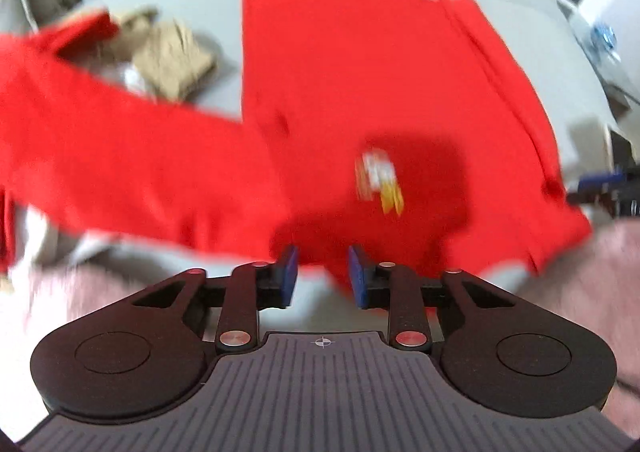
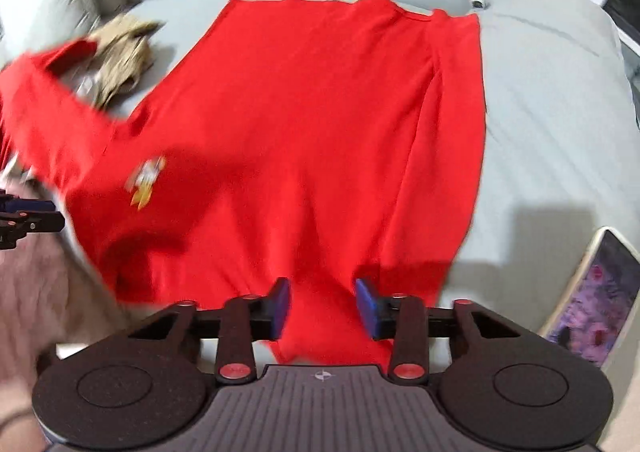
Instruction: Fold clothes
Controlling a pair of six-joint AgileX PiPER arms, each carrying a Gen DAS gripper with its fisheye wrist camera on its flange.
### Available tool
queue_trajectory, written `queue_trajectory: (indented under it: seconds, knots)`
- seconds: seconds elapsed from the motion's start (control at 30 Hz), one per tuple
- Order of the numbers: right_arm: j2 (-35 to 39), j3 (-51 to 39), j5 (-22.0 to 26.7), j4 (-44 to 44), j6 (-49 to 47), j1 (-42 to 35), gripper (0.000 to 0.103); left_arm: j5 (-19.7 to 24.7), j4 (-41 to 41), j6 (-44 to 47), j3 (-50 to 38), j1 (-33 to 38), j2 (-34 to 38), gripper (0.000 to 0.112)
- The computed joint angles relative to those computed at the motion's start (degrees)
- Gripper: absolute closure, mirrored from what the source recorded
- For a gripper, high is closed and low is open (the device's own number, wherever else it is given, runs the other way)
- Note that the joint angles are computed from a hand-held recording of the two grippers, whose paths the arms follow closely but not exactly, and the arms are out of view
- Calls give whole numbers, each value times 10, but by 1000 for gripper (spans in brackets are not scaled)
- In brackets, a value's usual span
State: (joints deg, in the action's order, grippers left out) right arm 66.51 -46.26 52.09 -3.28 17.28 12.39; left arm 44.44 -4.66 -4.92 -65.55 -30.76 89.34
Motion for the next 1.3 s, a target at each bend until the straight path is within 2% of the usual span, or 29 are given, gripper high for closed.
queue_trajectory:
  seconds: [0.03,0.07,0.1,0.13,0.17,0.2,0.23,0.3,0.33,0.4,0.53,0.6,0.63,0.67,0.7,0.77,0.83,0.87,0.93,1.0,1.07,1.1,1.13,1.23,1.3]
  knots:
    - [15,12,-24,-4,15,8,72,-6,33,-25,-5,-11,14,90]
    - [30,21,-30,-18,32,24,73,10,72,-42,-16,-24,34,91]
    - [55,23,-14,-34,43,41,71,50,105,-36,-31,-35,61,91]
    - [99,21,25,-44,36,53,71,100,116,-7,-44,-37,83,100]
    - [127,22,62,-45,23,57,72,127,113,10,-53,-31,90,105]
    - [132,23,81,-45,23,58,72,156,123,16,-52,-21,91,105]
    - [114,29,90,-42,28,51,73,163,133,15,-36,-5,76,104]
    - [45,45,68,-16,16,21,71,152,113,22,-12,33,45,104]
    - [17,41,57,2,7,5,69,145,75,35,-6,63,24,103]
    - [-12,25,31,4,5,4,69,118,40,57,4,71,-8,100]
    - [24,9,-6,-45,34,34,69,57,7,88,17,39,-41,100]
    - [63,12,-38,-32,18,25,70,22,-1,100,20,12,-39,98]
    - [83,16,-41,-23,2,19,71,1,4,101,26,-2,-31,94]
    - [113,18,-28,-13,-14,20,69,-2,12,103,22,-14,-17,94]
    - [119,16,-6,-16,-14,22,66,19,40,95,9,-27,13,94]
    - [124,9,40,-13,-9,13,65,107,96,62,-37,-55,78,98]
    - [106,4,84,-42,7,18,66,164,95,75,-49,-52,92,98]
    - [91,5,101,-60,13,22,66,163,91,81,-42,-47,83,98]
    - [46,14,98,-67,6,11,65,133,68,95,-13,-30,43,97]
    - [23,15,92,-10,-47,-27,66,110,48,102,-3,-23,24,94]
    - [22,14,99,46,-97,-54,65,91,24,111,4,-18,9,83]
    - [25,18,100,57,-111,-49,64,86,8,116,6,-15,6,69]
    - [21,25,92,56,-113,-39,62,83,-21,122,8,-7,6,60]
    - [1,49,64,35,-79,3,60,85,-64,103,7,2,14,59]
    - [-1,58,43,43,-88,6,60,71,-84,101,16,3,20,60]
